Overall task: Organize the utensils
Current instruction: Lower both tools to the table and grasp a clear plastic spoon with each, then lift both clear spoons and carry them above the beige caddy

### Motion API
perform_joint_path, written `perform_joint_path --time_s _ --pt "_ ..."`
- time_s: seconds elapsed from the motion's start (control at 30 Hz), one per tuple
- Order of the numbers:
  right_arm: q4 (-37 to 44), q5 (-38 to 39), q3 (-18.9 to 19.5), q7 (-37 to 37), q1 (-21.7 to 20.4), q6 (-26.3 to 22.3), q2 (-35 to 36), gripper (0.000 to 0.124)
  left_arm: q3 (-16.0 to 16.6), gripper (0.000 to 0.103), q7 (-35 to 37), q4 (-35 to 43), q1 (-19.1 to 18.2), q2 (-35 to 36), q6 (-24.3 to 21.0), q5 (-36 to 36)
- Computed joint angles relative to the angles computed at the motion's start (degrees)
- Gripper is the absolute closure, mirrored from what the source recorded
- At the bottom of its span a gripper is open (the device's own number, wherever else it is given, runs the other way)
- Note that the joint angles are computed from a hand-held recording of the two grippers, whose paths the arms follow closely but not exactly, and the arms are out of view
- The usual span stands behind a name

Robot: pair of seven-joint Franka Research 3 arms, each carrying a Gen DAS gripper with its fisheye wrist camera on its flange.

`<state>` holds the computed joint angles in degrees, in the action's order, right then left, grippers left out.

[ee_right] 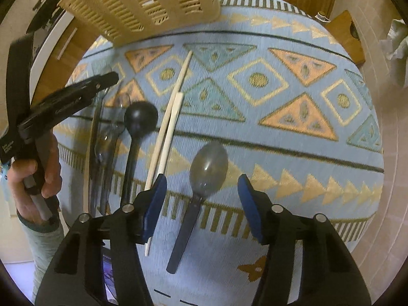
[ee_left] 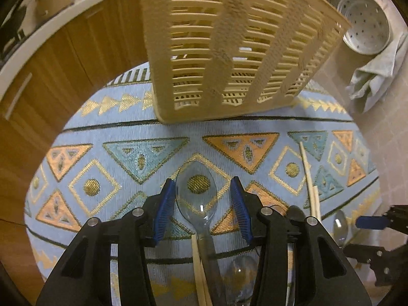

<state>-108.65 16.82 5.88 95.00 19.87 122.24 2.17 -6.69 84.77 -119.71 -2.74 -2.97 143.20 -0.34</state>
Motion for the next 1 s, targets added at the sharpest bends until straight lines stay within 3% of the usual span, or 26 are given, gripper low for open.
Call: perform_joint_path --time_s 0.13,0.4,0.43,0.73,1.0 --pt "0.5 -0.3 0.1 1.4 0.3 -1.5 0.7 0.077 -1.2 0.072 -5.9 0.0 -0.4 0.3 0.0 9.1" --pt "1.7 -6.0 0.7 6.2 1.8 -4.5 1.5 0.088 -1.4 0.072 -7.5 -0.3 -1.3 0.0 0.3 11.0" --pt "2.0 -5.6 0.8 6.0 1.9 -5.2 1.8 0.095 -1.2 0.072 -6.8 -0.3 -1.2 0.1 0.5 10.3" --pt "5.5 -12.9 1.9 8.2 5.0 -6.1 4.2 0.11 -0.1 0.073 -2.3 -4.0 -1.1 -1.7 6.3 3.6" --pt "1.5 -8.6 1.8 5.1 5.0 1.7 1.3 0.114 2.8 0.073 9.7 -9.3 -3.1 -6.7 13.6 -10.7"
